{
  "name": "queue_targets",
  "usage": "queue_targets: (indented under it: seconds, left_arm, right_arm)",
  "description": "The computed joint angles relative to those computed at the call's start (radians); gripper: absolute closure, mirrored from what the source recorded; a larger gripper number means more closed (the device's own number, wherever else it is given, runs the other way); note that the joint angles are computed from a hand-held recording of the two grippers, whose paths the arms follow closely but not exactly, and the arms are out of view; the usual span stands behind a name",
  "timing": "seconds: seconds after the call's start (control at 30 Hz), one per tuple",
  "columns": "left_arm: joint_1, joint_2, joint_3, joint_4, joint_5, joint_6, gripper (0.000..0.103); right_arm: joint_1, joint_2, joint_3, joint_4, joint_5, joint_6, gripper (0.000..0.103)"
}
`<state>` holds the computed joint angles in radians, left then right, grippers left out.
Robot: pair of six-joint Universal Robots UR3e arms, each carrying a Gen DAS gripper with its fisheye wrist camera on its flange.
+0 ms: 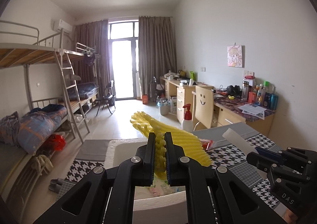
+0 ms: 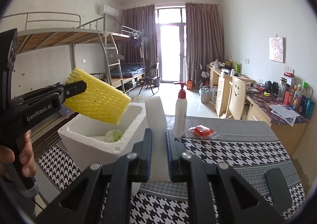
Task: Organize soft objects
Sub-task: 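Open left tool to drop the net into the foam box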
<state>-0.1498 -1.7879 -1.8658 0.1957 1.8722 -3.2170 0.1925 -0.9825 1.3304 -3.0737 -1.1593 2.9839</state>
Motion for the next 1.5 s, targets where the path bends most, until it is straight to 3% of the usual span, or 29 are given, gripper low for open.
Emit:
queue_targets:
  seconds: [0.4,1.0,1.07,1.17,1.33,1.5]
  left_arm:
    - [0.020,-0.004,0.007,-0.030,0.020,-0.010,0.094]
    - [0.090,-0.021,0.025,-0.091,-0.050,-0.006,0.091]
    - [0.096,-0.022,0.025,-0.095,-0.054,-0.001,0.084]
    - [0.090,-0.029,0.026,-0.086,-0.030,0.002,0.046]
    - [0.092,-0.022,-0.008,-0.024,0.007,-0.009,0.012]
    - [0.095,-0.003,-0.048,0.026,0.014,-0.001,0.007]
  right_arm:
    - [0.030,0.043,-0.093,0.060,0.027,-0.013,0.086]
    - [0.052,0.112,-0.248,0.173,0.025,-0.030,0.086]
    - [0.056,0.120,-0.264,0.185,0.018,-0.030,0.086]
    - [0.062,0.129,-0.282,0.195,0.009,-0.031,0.086]
    - [0.069,0.143,-0.312,0.214,-0.002,-0.029,0.086]
    - [0.077,0.156,-0.341,0.230,-0.014,-0.027,0.086]
